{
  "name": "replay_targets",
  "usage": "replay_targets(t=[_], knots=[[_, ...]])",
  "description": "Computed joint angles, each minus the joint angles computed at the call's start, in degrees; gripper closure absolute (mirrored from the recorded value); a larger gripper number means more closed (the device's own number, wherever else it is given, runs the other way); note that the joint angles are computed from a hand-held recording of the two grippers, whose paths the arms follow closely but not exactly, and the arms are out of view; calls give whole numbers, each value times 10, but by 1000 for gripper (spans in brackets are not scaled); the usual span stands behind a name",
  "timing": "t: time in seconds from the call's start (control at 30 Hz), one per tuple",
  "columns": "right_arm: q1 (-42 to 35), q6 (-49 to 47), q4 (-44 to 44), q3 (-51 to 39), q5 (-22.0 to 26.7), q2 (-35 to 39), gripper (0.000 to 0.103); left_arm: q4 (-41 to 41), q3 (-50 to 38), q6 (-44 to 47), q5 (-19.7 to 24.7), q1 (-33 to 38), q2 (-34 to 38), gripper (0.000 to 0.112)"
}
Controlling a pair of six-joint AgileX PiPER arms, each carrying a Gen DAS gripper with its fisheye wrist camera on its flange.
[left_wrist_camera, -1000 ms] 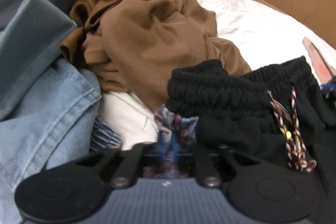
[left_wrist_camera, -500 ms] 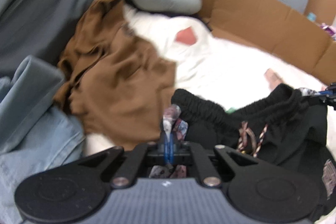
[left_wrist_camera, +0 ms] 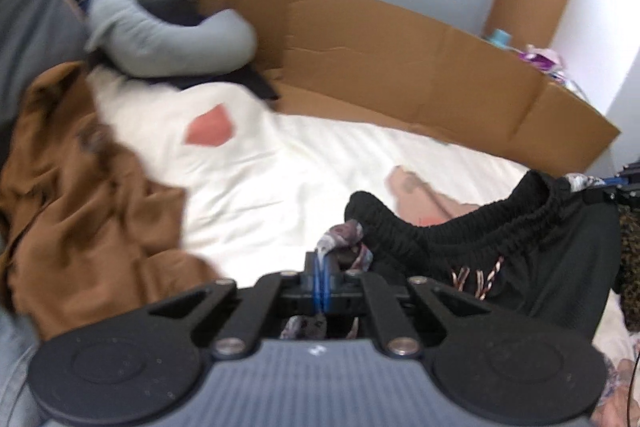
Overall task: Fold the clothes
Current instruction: 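Lift the waistband with both grippers and stretch it apart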
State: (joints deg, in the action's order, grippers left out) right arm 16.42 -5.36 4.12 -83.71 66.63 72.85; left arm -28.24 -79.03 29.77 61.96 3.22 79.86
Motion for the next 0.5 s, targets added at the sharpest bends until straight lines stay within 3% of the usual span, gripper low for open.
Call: replay_targets(t=[0.1, 0.3, 0.4, 0.5], knots=[[-29, 3, 5, 37, 3, -23, 98, 11, 15, -3, -20, -36, 16, 110], [-49, 5, 26, 191, -67, -62, 98, 67, 77, -31, -78, -88, 44, 110], [-69, -13, 63, 251, -89, -73, 97, 91, 92, -40, -91, -90, 55, 110], [-82, -22, 89, 291, -101, -85, 89, 100, 83, -47, -70, -86, 63, 106]])
